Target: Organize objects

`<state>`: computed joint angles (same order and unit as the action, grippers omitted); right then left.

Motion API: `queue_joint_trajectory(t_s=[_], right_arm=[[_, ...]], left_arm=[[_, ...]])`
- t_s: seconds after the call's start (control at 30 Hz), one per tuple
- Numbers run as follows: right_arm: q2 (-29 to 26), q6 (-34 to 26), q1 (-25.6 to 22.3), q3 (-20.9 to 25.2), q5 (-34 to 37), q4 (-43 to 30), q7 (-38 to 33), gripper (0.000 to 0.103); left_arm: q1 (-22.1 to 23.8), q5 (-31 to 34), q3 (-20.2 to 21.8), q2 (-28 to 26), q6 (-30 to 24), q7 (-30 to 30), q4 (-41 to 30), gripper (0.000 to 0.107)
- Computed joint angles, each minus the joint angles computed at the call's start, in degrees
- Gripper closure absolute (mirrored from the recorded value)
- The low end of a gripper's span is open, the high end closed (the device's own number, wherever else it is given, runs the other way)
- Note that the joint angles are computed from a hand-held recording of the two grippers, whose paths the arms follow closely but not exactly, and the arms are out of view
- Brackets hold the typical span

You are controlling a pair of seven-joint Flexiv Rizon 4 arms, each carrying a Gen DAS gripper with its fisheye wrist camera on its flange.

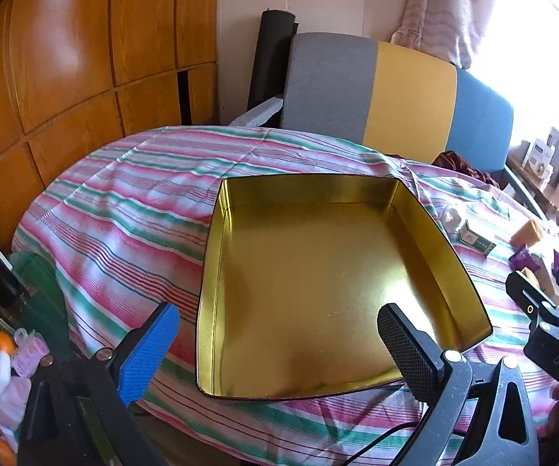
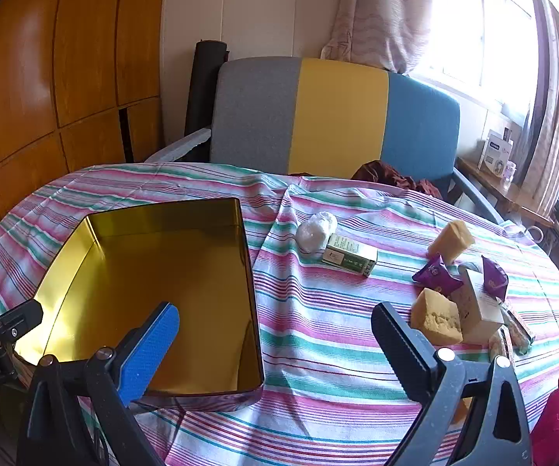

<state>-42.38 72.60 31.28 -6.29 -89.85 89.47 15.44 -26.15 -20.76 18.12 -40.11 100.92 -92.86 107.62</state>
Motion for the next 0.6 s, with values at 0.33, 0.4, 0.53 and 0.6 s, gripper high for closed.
queue_joint_trajectory(t_s=[0.33, 0.4, 0.53, 0.6], right_arm=[[0.8, 0.8, -1.7, 0.6, -2.4, 0.9, 2.8, 0.001], [0.8, 0.9, -2.0, 0.8, -2.6, 0.9, 3.1, 0.001], [0.8, 1.3, -2.6, 1.0, -3.0, 0.9, 3.7, 0.001], [0.8, 1.4, -2.8, 1.2, -2.8, 1.1, 3.6, 0.001]], left_arm=[[-2.2, 0.8, 1.8, -0.7, -1.7, 0.5, -1.7, 0.004], [-2.6, 1.3, 2.3, -0.9, -2.0, 0.3, -2.0, 0.004], [-3.2, 2.3, 2.9, -1.2, -2.8, -0.2, -2.8, 0.004], [-3.1, 2.9, 2.8, -1.2, -3.1, -0.4, -3.2, 0.004]])
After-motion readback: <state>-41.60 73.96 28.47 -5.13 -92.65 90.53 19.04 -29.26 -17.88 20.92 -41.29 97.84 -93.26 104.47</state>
